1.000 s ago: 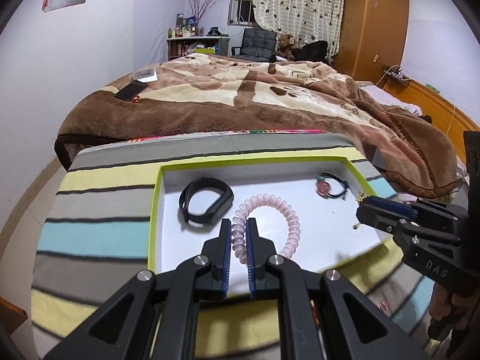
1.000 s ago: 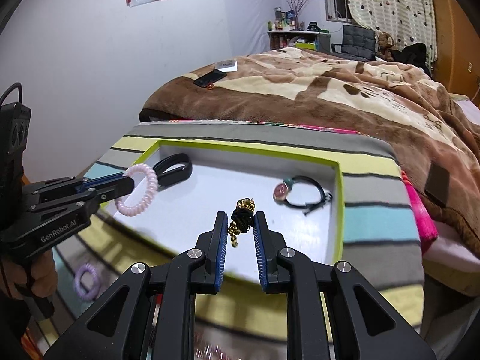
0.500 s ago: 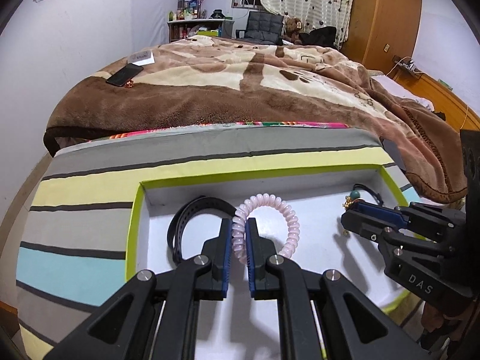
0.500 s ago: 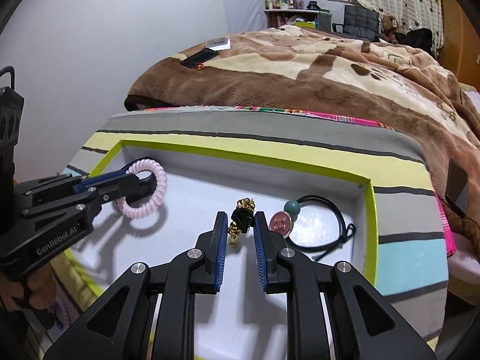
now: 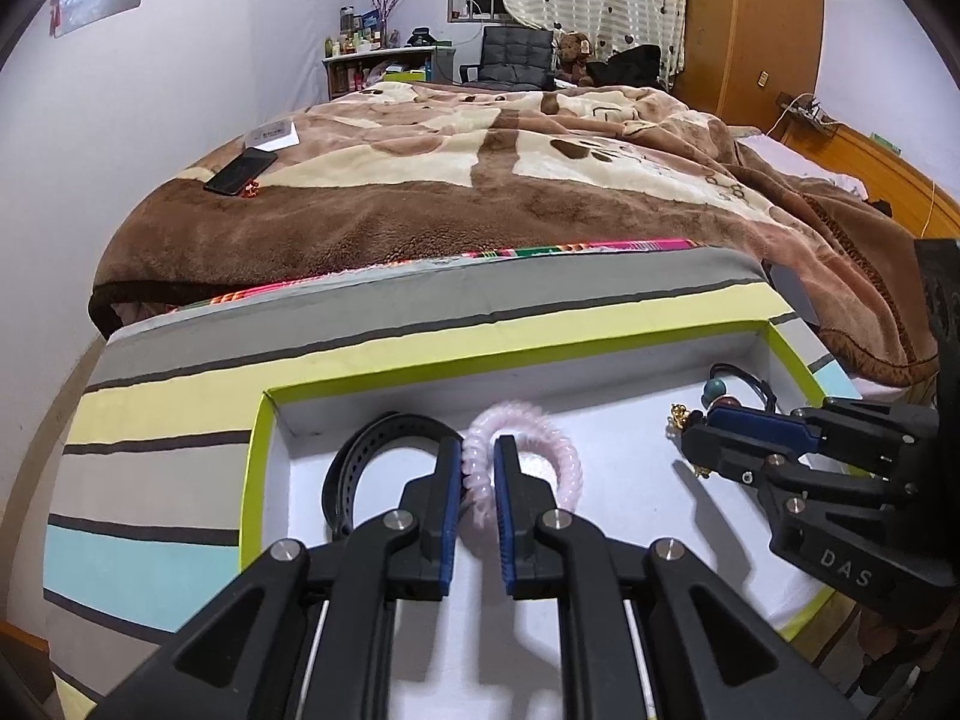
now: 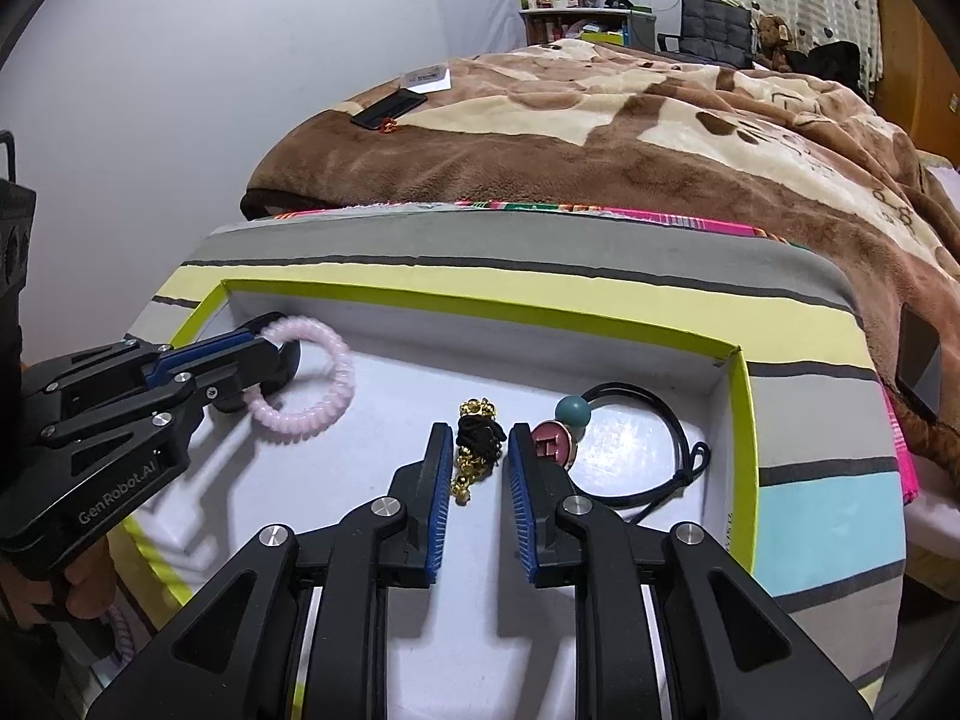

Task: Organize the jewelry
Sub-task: 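Carry the pink coil and the gold charm into the green box with both tools, then open both tools to drop the coil and charm in the box, then lower the left tool onto the purple coil hair tie and grasp it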

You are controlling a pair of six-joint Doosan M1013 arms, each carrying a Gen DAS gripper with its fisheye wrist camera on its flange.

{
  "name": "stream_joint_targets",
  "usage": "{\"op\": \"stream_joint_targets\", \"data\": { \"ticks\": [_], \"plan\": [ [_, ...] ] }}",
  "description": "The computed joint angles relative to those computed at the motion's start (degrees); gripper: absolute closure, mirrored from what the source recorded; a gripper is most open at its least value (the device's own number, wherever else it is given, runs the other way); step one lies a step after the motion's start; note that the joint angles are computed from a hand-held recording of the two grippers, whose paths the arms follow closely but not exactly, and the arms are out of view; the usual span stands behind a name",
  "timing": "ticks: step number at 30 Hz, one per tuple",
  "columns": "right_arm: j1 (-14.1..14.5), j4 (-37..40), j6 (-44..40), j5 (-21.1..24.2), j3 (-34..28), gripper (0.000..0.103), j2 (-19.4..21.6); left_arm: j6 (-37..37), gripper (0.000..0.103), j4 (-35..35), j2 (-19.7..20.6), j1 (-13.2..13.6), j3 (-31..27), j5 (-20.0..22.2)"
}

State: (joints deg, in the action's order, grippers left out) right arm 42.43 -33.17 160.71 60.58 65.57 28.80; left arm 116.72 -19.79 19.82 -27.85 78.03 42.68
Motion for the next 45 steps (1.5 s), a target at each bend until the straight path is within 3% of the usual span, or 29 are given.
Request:
{"op": "stream_joint_targets", "data": {
  "ticks": [10,16,34,45],
  "plan": [
    [0.97,-1.66,0.81,-0.88,0.87,0.079,-0.82,0.59,0.085,0.2,-1.15,-0.19,1.32,-1.43],
    [2.29,-3.88,3.35,-1.61,2.51,0.072,-2.34,2.38,0.085,-1.84,-3.37,0.54,3.62,-2.86],
    [10.43,-12.24,11.92,0.91,5.91,0.072,-5.59,13.07,0.085,-14.48,-13.99,4.5,15.59,-7.03],
    [13.72,-13.83,17.22,-0.25,8.66,0.072,-6.73,18.78,0.085,-19.7,-18.61,6.63,22.06,-6.59]
  ]
}}
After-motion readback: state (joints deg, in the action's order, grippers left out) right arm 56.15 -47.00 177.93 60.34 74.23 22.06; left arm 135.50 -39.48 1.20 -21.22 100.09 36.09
